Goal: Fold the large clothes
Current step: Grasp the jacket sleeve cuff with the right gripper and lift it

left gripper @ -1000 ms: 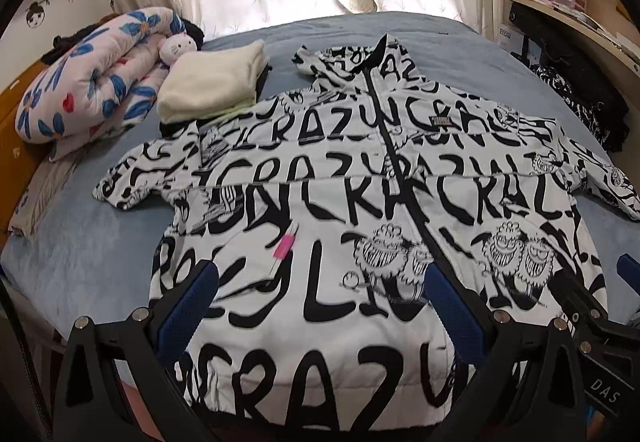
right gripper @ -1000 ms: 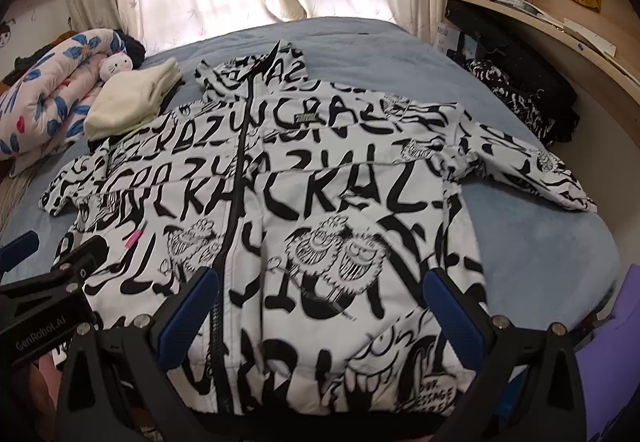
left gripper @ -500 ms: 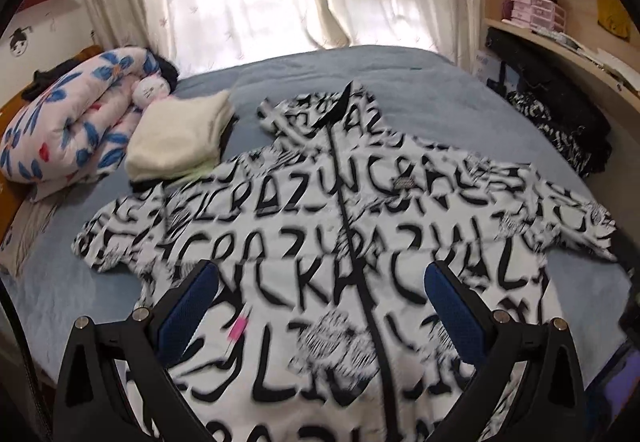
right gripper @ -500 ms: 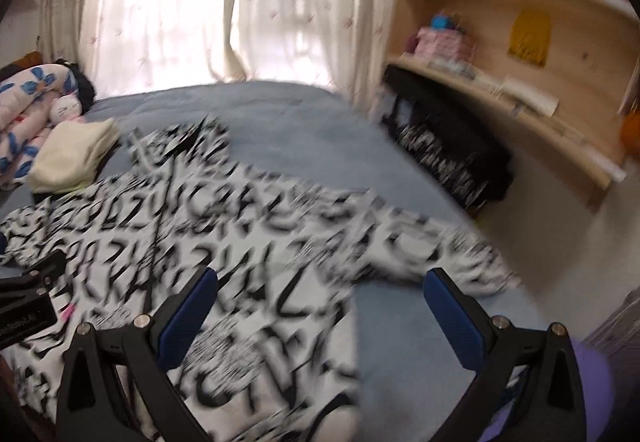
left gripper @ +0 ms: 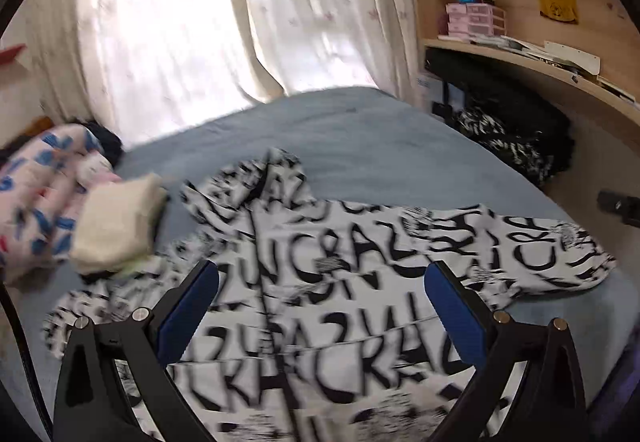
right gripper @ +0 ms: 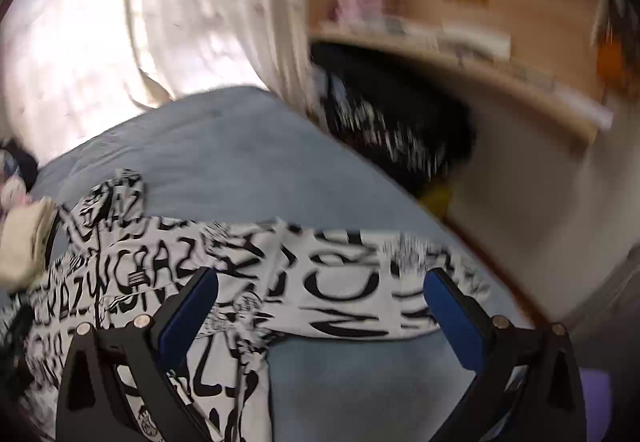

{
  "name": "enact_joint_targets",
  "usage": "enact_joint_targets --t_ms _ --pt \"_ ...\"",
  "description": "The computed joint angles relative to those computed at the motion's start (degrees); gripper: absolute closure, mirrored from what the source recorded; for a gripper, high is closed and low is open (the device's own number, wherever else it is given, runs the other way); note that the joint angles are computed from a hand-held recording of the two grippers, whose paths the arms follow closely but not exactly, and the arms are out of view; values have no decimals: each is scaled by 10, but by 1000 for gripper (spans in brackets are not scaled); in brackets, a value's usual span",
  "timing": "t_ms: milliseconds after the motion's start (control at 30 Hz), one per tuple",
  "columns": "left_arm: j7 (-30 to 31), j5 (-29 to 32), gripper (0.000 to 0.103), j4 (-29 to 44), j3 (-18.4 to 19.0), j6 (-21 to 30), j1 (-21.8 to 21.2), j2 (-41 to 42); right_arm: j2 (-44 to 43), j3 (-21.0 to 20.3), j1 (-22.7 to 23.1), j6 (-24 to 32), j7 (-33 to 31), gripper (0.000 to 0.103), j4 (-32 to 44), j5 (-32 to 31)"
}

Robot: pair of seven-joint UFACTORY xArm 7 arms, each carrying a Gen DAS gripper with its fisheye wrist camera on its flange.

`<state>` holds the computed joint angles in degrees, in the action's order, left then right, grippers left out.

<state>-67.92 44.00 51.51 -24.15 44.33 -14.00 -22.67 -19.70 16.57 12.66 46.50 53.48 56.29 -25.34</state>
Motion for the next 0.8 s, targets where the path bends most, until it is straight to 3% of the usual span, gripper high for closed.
enact_joint_targets --t_ms 100,167,267,400,500,567,600,700,800 --pt "-5 2 8 36 4 -18 2 60 12 -53 -9 -31 -16 0 -32 71" --pt "-11 14 32 57 13 -25 -4 102 18 -76 -20 -51 -24 1 -55 108" --pt "-27 18 41 81 32 -33 -19 151 24 -105 -35 -78 -39 2 -92 169" --pt "-57 53 56 118 58 -33 -39 221 27 -118 -62 -98 -38 3 -132 200" --pt "-51 36 64 144 81 -26 -57 262 32 -130 -71 -118 -50 6 -153 232" --pt "-34 8 81 157 97 -41 -65 287 43 -147 -67 -145 -80 13 -166 277" --pt "-26 -6 83 164 103 -45 -69 301 51 -154 -65 -155 -95 15 -169 302" --pt "-18 -15 84 176 123 -44 -90 321 73 -160 -69 -176 -117 23 -173 344" --pt "-10 -18 84 175 142 -58 -109 327 97 -153 -80 -182 -118 47 -160 339"
